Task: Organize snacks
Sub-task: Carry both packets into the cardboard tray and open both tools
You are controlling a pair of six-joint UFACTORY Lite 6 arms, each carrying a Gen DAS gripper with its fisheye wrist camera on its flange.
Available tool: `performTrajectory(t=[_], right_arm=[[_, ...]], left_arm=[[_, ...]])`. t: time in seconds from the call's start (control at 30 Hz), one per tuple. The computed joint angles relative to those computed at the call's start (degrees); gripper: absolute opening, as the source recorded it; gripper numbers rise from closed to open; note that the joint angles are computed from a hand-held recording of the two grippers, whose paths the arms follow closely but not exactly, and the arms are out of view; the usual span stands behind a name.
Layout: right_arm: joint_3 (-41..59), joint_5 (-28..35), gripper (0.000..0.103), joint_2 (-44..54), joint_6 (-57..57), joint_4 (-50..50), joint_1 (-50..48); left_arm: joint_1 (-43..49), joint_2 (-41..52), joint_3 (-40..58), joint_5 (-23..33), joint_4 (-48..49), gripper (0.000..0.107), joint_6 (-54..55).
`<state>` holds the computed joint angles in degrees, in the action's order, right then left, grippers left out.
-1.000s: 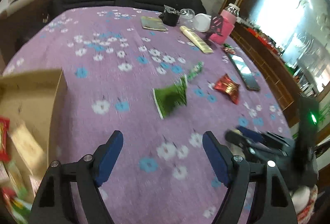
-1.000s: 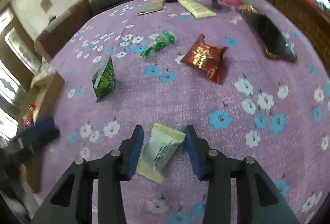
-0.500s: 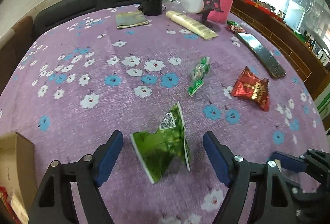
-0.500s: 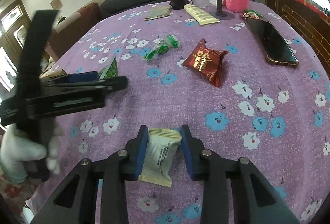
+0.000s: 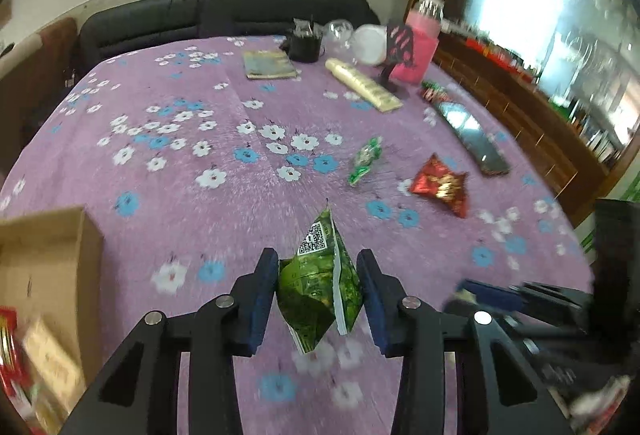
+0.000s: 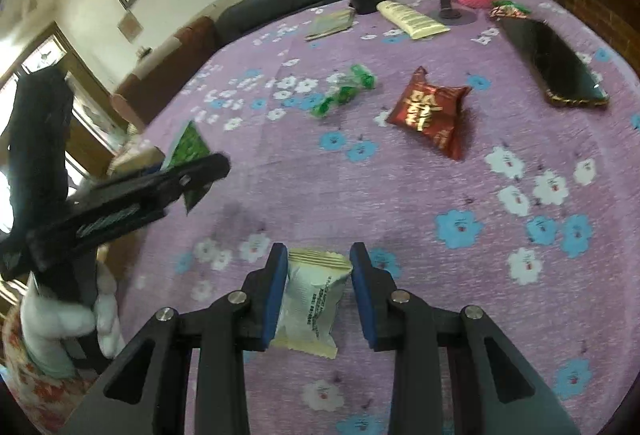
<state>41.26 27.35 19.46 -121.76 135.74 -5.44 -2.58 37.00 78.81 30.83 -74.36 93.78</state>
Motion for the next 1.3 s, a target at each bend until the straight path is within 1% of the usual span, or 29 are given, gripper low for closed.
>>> performTrajectory(t=[0.13, 0.23, 0.3, 0.43, 0.53, 0.6, 0.7, 0.83, 0.93, 1.07, 1.17, 1.23, 1.3], right_arm=[[-0.18, 1.77, 0.031, 0.5, 0.98, -0.18, -1.0], [-0.43, 2.44, 0.031, 0.58, 0.59, 0.63, -1.38], [-0.87, 2.74, 0.031, 0.39, -0.28, 1.67, -1.36], [-1.43, 3.44, 0.031, 0.12, -0.89, 3.22, -0.9], [-2.08, 2.14, 0.031, -2.12, -1.45, 4.74, 1.19], [-2.38, 1.69, 0.031, -3.93, 0.67, 3.55, 3.04], [-2.05, 0.29, 0.031, -6.89, 4.86, 1.49, 7.56], [2.86, -5.24, 0.031, -7.98, 8.28, 0.32, 16.03], [9.66, -9.32, 0.031, -5.29, 12.87, -3.31, 22.26], [17.93, -12.3, 0.031, -0.41, 20.31, -9.41, 27.9], [24.25, -13.18, 0.031, 4.0, 29.63, -17.89, 30.97], [29.34, -14.12, 0.031, 7.79, 36.82, -24.63, 32.99], [35.18, -15.2, 0.031, 12.16, 47.16, -34.77, 34.93]], left_arm=[[6.8, -7.21, -8.3, 6.67, -2.55, 0.043, 3.11], [12.66, -11.42, -13.06, 10.26, -3.37, 0.043, 5.49], [16.72, -13.16, -14.91, 11.49, -3.78, 0.043, 6.92], [26.53, -13.15, -14.95, 16.22, -1.95, 0.043, 6.46], [33.22, -10.98, -12.47, 17.93, -0.01, 0.043, 5.32], [36.47, -9.51, -10.99, 18.5, 0.4, 0.043, 5.16], [39.63, -7.01, -8.17, 18.43, 0.48, 0.043, 4.62], [41.53, -4.45, -6.27, 16.73, -0.56, 0.043, 5.97], [42.41, -2.49, -4.7, 15.9, -0.61, 0.043, 6.26], [43.14, -0.04, -2.37, 14.33, -0.18, 0.044, 5.46], [43.92, 1.3, -0.87, 12.32, -0.05, 0.044, 5.77], [43.6, 1.86, -0.45, 9.49, -0.68, 0.044, 6.09], [43.57, 2.88, 0.55, 7.77, -0.54, 0.044, 5.88]])
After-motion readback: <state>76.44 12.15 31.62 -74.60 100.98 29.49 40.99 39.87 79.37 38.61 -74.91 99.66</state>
